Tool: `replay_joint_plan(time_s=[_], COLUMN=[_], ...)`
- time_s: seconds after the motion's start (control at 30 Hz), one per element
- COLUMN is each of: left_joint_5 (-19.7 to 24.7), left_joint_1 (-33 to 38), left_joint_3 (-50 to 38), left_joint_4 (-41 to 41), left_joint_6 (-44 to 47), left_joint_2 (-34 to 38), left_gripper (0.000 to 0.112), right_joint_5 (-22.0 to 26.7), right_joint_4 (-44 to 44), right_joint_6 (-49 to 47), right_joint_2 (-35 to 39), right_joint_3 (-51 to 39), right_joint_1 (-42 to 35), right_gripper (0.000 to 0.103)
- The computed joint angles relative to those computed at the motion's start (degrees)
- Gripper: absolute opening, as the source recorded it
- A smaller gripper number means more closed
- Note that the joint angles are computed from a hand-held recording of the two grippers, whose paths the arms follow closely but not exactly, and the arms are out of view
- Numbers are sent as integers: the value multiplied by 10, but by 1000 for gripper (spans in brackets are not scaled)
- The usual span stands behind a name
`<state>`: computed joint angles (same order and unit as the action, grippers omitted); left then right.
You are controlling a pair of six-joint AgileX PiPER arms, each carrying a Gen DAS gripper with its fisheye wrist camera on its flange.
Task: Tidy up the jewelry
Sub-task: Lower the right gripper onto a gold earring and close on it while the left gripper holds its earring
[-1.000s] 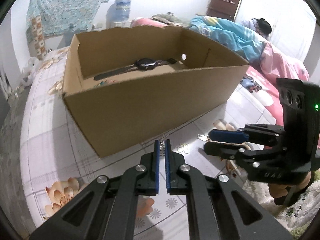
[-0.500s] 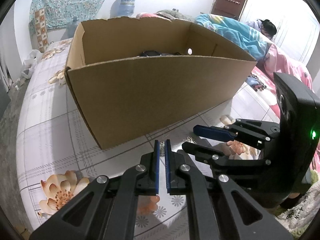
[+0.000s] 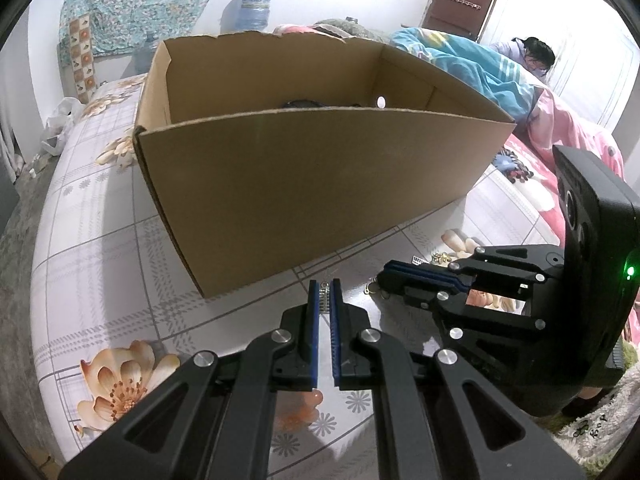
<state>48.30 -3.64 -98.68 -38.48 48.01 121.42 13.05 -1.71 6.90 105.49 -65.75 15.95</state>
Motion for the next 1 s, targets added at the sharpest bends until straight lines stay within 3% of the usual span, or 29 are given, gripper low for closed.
replay_joint_plan(time_s=[0.23, 0.43, 0.57, 0.7, 1.0], left_joint_5=[-4, -9, -10, -10, -10], left_joint_1=[0, 2, 1, 1, 3], left_joint_3=[4, 11, 10, 10, 12], left_joint_4=[0, -1, 0, -1, -8], left_joint_6=[1, 1, -2, -3, 6], left_joint_2=[-2, -4, 1, 6, 14], left_gripper=[4, 4, 4, 4, 4], right_joint_5=[5, 36, 62, 91, 57], right_joint_4=[43, 183, 332, 408, 268], right_joint_6=[-35, -147, -277, -351, -229], right_joint_2=[-10, -34, -56, -75, -48], right_joint_3=[10, 31, 58, 79, 40], right_joint_1=[-2, -19, -46, -63, -39], right_gripper=[1, 2, 5, 10, 14])
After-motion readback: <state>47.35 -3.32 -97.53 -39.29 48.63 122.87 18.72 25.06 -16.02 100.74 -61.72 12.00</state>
